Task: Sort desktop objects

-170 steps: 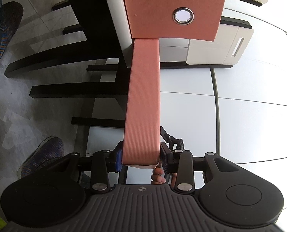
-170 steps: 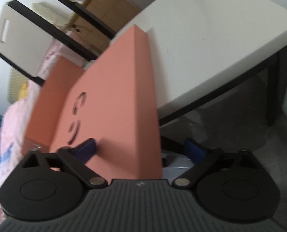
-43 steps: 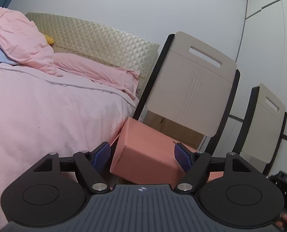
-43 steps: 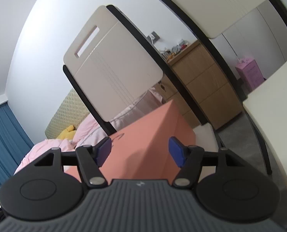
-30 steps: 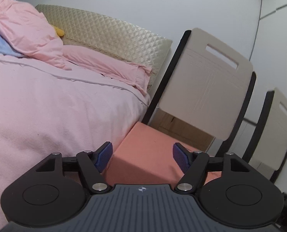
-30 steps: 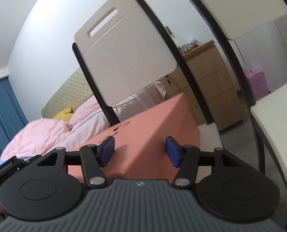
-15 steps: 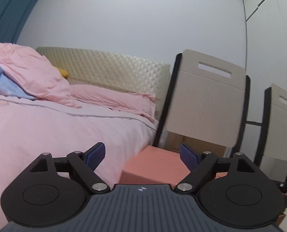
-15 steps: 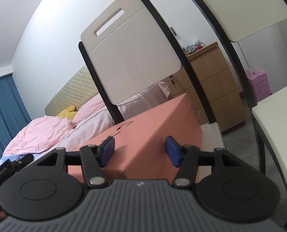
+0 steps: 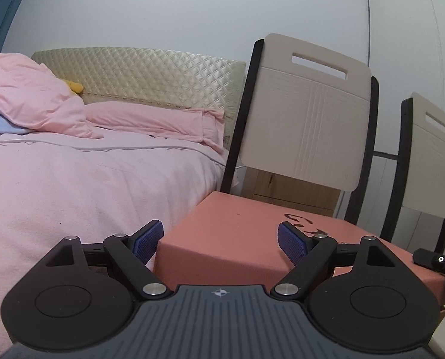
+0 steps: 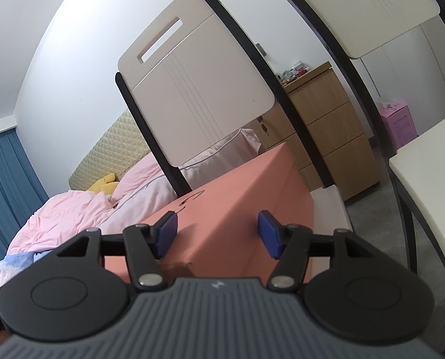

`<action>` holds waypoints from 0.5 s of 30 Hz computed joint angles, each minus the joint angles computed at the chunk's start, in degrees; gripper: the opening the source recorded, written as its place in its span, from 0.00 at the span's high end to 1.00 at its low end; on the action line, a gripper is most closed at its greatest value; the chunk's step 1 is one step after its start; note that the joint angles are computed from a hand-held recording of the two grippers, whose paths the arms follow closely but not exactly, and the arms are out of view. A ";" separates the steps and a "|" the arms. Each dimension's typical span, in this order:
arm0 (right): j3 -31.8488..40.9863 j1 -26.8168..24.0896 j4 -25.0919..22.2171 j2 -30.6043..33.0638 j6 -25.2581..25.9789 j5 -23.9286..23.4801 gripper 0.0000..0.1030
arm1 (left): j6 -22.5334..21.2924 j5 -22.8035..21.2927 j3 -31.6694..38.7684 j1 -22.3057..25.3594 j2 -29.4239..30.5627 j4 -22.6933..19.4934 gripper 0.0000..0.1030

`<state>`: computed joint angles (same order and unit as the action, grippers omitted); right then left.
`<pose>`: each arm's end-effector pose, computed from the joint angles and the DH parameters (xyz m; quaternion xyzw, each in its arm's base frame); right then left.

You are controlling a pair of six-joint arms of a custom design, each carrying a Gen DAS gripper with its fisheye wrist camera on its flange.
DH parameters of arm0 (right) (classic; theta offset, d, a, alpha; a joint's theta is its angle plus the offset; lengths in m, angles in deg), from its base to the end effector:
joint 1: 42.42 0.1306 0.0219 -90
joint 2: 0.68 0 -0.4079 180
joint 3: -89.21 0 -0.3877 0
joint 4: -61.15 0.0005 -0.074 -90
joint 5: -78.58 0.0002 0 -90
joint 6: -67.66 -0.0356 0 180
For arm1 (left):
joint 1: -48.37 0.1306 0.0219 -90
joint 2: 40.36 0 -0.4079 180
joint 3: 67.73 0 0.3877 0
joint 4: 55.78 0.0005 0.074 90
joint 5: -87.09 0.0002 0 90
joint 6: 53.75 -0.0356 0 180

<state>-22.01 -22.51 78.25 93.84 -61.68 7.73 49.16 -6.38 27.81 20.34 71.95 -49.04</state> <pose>0.4833 0.1621 0.3525 0.2331 0.7188 0.2081 0.6211 0.5796 -0.3067 0.3768 0.0815 0.7618 -0.2029 0.6098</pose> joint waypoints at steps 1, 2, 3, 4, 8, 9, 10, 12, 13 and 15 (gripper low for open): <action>0.02 0.03 -0.11 -0.05 -0.13 -0.07 0.41 | 0.08 0.02 -0.18 0.05 -0.13 0.02 0.16; 0.00 0.08 -0.21 -0.14 -0.16 -0.17 0.40 | -0.11 -0.16 -0.42 0.04 -0.28 0.03 0.16; -0.06 0.18 -0.26 -0.26 -0.07 -0.18 0.40 | -0.50 -0.58 -0.72 -0.05 -0.49 0.03 0.16; -0.19 0.32 -0.23 -0.38 0.08 -0.14 0.40 | -0.91 -1.05 -1.10 -0.18 -0.77 0.06 0.16; -0.83 0.69 -0.52 -1.20 0.28 -0.33 0.40 | -0.37 -1.06 -2.97 -0.17 -1.97 1.36 0.16; -0.99 0.78 -0.48 -1.38 0.47 -0.39 0.40 | -0.63 -1.69 -3.13 -0.31 -2.10 1.28 0.16; -1.09 0.91 -0.51 -1.54 0.78 -0.41 0.40 | -1.24 -2.80 -3.10 -0.58 -2.16 0.91 0.16; -1.24 1.10 -0.64 -1.80 1.32 -0.61 0.40 | -2.59 -4.83 -2.94 -1.11 -2.23 -0.02 0.16; -1.30 1.12 -0.69 -1.88 1.39 -0.80 0.40 | -2.91 -5.29 -3.11 -1.25 -2.39 -0.07 0.16; -1.44 1.09 -0.85 -2.12 1.47 -1.25 0.40 | -3.26 -5.80 -3.40 -1.40 -2.66 -0.13 0.16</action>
<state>-23.45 -21.42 77.40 91.72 -60.21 6.48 45.89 -12.18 24.41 18.94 69.29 -49.16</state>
